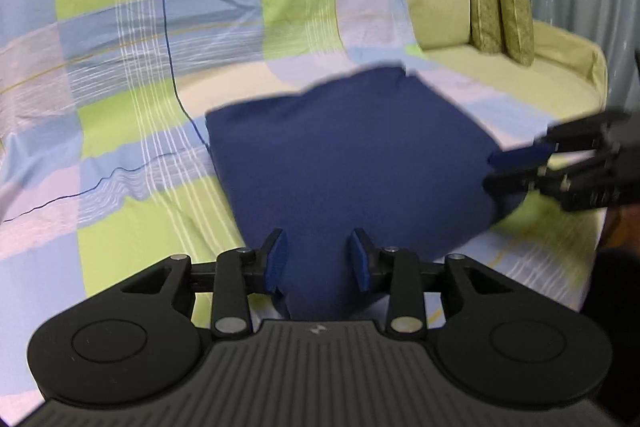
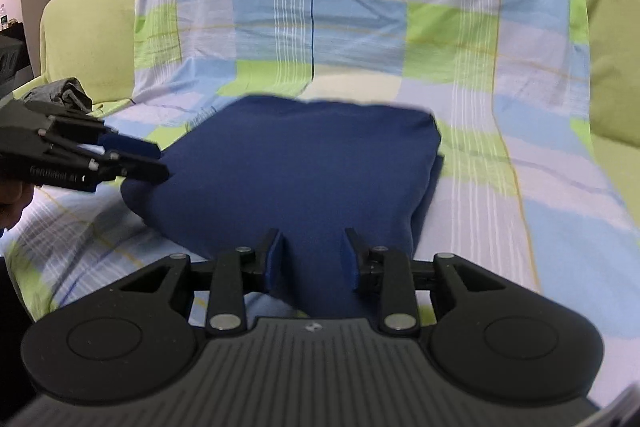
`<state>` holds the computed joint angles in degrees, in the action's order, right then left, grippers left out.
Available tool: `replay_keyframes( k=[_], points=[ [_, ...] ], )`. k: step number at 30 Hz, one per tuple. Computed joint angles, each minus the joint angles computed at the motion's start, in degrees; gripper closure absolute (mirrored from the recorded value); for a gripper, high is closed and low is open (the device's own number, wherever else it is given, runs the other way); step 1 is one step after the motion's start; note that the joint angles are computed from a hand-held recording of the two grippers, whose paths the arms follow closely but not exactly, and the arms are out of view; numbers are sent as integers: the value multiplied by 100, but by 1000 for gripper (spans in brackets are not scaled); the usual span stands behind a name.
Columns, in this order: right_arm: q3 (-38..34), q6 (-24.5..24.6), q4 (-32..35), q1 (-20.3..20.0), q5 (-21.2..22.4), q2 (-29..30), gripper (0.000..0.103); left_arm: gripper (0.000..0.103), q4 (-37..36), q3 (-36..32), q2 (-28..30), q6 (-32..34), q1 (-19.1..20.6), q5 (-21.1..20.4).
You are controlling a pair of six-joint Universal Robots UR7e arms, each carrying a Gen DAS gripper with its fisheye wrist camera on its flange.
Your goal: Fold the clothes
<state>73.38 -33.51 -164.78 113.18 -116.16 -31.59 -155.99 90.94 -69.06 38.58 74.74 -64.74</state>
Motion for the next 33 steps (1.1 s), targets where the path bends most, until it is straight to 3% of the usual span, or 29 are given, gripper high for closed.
replay_keyframes(
  k=[5,11,13,14,16,18,23,25,27,29,31,33],
  points=[
    [80,81,-141,89,-7,-57,72,58,-75,153,-177,-247,-109,-33],
    [40,-20,61,77,-139,8,66,56,-25,231,-174,49,-100,48],
    [29,-68,104,122,-170,-11,63,53,-20,337,-291,442,-162,45],
    [13,-263,188,176,-239,-32,62,51,-27,431,-355,826,-186,30],
    [2,-815,326,269,-488,-31,42,47,-27,627,-476,1617,-230,3],
    [14,-1402,348,343,-715,-14,32,47,-110,773,-494,2287,-262,41],
    [-59,-3129,-196,460,-1033,271,32,47,-992,993,-217,3432,-312,256],
    [-251,-3899,-304,469,-1081,491,32,45,-1068,841,-25,3603,-245,291],
    [-385,-4349,-330,454,-1120,630,32,44,-986,670,110,3694,-174,301],
    [-549,-4829,-326,420,-1251,792,33,43,-603,506,76,3416,-156,263],
    [-691,-5146,-322,386,-1352,849,34,44,-237,354,52,3060,-150,304],
    [-775,-5106,-162,359,-1399,815,35,45,-12,262,73,2856,-171,407]
  ],
)
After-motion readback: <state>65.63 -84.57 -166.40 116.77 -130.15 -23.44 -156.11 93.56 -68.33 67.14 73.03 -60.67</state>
